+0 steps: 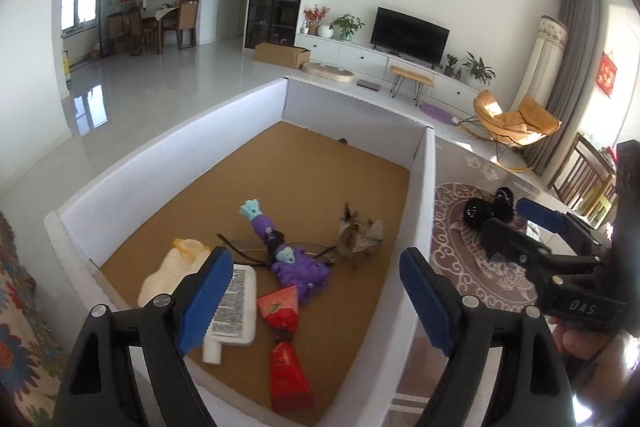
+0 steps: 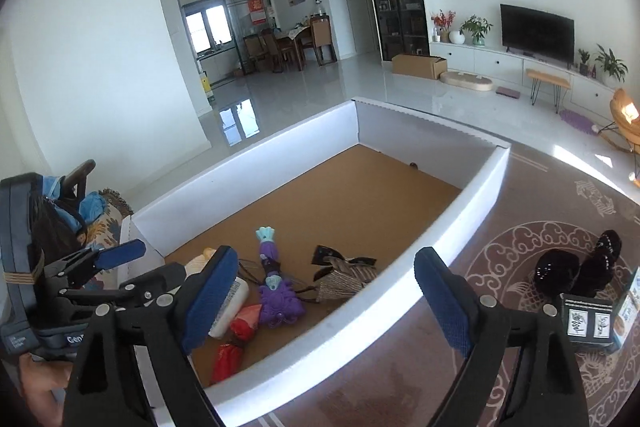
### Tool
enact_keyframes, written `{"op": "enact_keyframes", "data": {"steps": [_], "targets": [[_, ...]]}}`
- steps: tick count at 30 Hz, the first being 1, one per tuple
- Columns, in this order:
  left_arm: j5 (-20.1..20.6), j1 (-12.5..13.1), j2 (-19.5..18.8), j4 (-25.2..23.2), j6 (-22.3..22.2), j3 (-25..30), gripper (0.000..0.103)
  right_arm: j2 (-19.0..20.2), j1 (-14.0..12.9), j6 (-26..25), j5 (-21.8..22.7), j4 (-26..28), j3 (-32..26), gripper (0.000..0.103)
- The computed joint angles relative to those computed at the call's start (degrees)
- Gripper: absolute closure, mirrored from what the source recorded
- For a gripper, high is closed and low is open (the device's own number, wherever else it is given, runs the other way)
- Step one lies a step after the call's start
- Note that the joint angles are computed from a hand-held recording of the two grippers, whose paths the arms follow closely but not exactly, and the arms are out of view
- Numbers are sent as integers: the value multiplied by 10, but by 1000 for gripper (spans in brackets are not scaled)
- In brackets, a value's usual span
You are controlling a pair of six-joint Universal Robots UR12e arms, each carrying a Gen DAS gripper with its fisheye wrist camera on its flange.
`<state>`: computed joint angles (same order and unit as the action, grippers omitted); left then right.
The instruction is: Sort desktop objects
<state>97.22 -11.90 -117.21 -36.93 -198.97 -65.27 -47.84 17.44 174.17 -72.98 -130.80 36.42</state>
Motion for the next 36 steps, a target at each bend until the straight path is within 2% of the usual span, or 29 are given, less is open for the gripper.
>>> {"op": "enact_keyframes", "data": {"steps": [2,6,9,11,14,16,19,24,26,31,36], "targets": [[-33,-17,-7,18,23,7,15,-49,-13,-29,-47,-36,90,7],[-87,-53,-34,18,89,39,7,-111,-44,-45,-140,-45,212,7],[-82,-76,-60,4,121,62,7,-145,-74,-8,-176,-19,274,7],[-89,-85,-78,-32,117,84,7,-167,-94,29,-183,-17,313,7],[-97,-92,-101,-79,95,114,7,-188,-111,62,-194,-12,353,7],[-88,-97,-108,-99,88,120,7,-197,-115,75,-185,-11,366,7],[-68,-102,-113,-121,99,122,7,-194,-111,61,-193,-16,365,7],[-58,-101,-112,-131,90,116,7,-187,-107,54,-200,-10,357,0],[-51,-100,-115,-137,85,120,7,-186,-113,64,-179,-3,355,0],[-40,-99,-117,-144,68,122,7,-187,-111,63,-182,-4,356,0],[-13,-106,-121,-156,84,129,7,-187,-111,63,-184,-4,356,0]]}}
